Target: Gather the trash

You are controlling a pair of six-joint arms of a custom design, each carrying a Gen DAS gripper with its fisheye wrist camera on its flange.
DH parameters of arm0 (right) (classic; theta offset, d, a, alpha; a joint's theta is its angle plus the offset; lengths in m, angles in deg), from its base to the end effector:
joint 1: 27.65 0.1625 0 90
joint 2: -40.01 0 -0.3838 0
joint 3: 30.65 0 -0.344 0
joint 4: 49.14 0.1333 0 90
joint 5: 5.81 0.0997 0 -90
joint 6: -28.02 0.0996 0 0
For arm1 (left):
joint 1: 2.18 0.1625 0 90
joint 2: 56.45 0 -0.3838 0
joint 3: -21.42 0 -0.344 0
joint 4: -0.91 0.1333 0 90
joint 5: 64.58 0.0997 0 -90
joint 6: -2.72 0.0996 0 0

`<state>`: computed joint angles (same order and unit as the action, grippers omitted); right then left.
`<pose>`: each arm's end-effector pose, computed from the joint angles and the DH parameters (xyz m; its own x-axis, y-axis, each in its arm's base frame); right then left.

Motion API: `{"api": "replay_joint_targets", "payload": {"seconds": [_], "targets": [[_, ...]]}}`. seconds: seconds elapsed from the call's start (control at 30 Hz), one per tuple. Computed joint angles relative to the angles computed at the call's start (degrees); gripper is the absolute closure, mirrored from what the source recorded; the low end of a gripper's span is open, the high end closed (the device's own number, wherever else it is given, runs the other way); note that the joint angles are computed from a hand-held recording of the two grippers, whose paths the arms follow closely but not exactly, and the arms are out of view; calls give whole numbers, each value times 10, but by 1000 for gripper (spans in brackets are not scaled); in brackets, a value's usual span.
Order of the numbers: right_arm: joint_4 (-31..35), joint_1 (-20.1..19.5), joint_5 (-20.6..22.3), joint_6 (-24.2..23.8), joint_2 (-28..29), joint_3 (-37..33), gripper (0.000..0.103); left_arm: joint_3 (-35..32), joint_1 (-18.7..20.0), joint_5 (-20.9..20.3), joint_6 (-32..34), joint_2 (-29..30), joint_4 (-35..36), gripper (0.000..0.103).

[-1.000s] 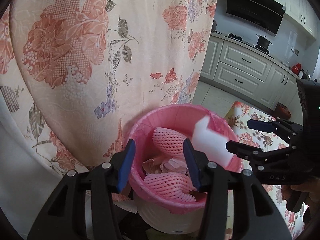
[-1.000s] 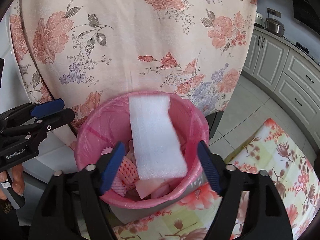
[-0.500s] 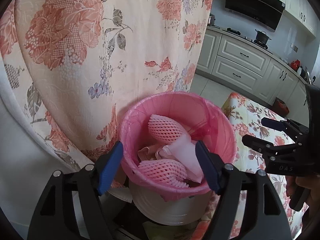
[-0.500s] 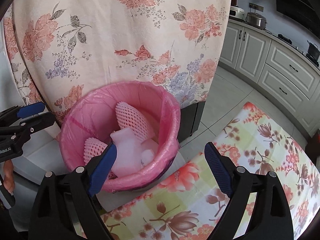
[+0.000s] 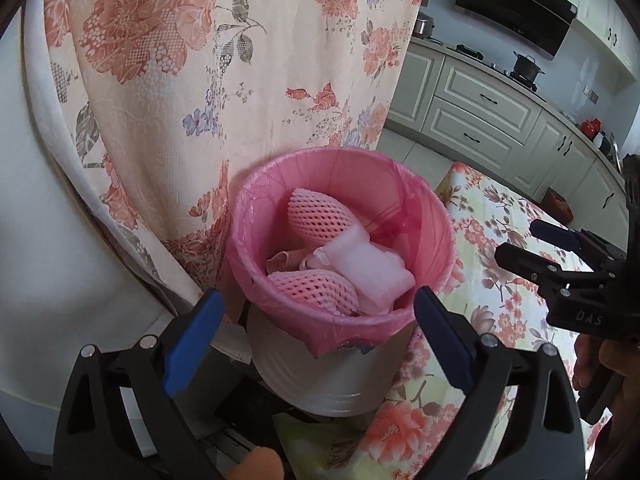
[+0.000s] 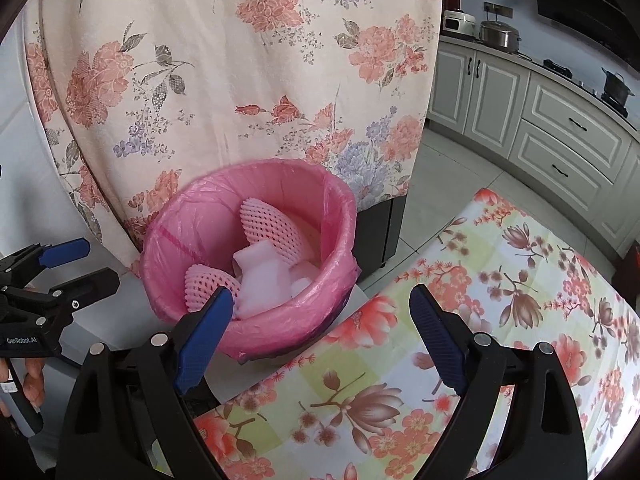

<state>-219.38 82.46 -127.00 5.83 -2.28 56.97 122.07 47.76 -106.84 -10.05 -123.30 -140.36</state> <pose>0.3024 -0.5882 0.1633 -0.7317 -0.3055 0.6094 -0.6029 0.7070 -0.3695 -0.1968 -0.5557 0.2901 -0.7771 0.0949 -0.6221 0.4533 0.7701 -0.4488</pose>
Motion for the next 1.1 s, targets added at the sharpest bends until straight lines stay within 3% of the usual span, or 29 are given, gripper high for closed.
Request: {"api": "replay_joint_targets", "payload": {"seconds": [1.1], "targets": [[0, 6, 2, -1, -6, 8, 18, 3, -3, -4, 6, 2, -4, 8]]}}
